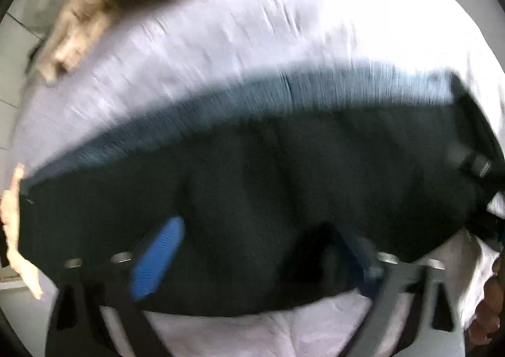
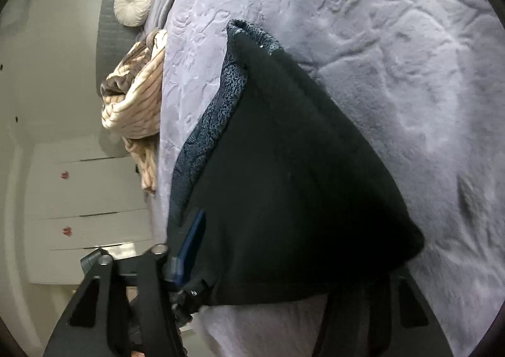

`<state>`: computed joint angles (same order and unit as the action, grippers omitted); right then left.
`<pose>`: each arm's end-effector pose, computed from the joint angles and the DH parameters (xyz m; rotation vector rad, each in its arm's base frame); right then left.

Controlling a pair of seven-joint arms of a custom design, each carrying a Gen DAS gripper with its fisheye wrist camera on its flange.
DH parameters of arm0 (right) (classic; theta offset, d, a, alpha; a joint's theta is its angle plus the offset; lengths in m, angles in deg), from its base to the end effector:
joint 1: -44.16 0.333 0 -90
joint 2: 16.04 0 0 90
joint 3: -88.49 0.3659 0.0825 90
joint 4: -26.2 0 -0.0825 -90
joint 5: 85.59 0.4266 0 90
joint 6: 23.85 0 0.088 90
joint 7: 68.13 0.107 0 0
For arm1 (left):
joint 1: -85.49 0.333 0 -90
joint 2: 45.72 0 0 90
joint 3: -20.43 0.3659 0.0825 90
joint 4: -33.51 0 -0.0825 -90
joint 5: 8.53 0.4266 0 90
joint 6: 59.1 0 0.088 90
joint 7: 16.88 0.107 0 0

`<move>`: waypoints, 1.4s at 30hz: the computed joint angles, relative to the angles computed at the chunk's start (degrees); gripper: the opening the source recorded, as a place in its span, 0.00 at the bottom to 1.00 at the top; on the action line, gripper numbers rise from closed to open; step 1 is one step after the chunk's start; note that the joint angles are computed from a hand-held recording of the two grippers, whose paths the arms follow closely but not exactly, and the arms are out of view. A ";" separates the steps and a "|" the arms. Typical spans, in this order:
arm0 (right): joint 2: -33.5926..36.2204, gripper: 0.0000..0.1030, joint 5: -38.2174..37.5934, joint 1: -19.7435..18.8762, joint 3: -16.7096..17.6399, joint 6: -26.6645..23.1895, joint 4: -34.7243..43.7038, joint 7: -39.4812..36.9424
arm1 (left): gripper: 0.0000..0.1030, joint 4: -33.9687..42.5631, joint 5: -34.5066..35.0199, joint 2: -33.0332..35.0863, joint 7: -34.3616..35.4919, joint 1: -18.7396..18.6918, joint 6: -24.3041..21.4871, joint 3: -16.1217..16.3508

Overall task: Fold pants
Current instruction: 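Grasp the trouser leg hem with the right gripper and lift it toward the waistband, then carry the hem over onto the waistband with the right gripper while the left gripper pins the waistband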

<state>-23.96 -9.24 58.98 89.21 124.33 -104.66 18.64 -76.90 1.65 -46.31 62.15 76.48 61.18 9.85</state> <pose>0.5363 0.1308 0.4730 -0.9262 2.0332 0.5768 0.5814 -0.1983 0.5441 -1.8108 2.2751 -0.1126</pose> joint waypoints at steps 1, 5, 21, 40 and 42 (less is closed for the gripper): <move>0.17 0.26 -0.46 -0.18 -0.32 -1.40 0.17 0.00 | 0.85 0.56 0.21 0.05 -0.34 0.23 2.24 0.22; -0.05 0.19 1.29 -0.44 -0.61 -3.29 -0.40 -2.31 | 0.85 4.79 1.53 4.81 -2.44 0.65 4.57 0.47; -1.59 0.17 -11.07 0.19 1.13 0.50 2.90 4.00 | 1.00 -3.85 -2.57 0.26 0.58 2.24 6.31 0.85; 14.91 0.27 -83.31 10.56 9.74 -19.30 38.01 38.86 | 1.00 -10.73 -12.34 -11.61 12.78 12.23 6.25 10.27; 19.58 0.31 -85.56 13.75 9.46 -22.02 42.82 38.76 | 1.00 -11.68 -10.72 -12.22 13.11 14.41 5.95 11.57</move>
<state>-4.38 -94.79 72.72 98.68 102.32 -61.84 57.41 -88.58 -9.07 -58.53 75.25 90.89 67.13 21.42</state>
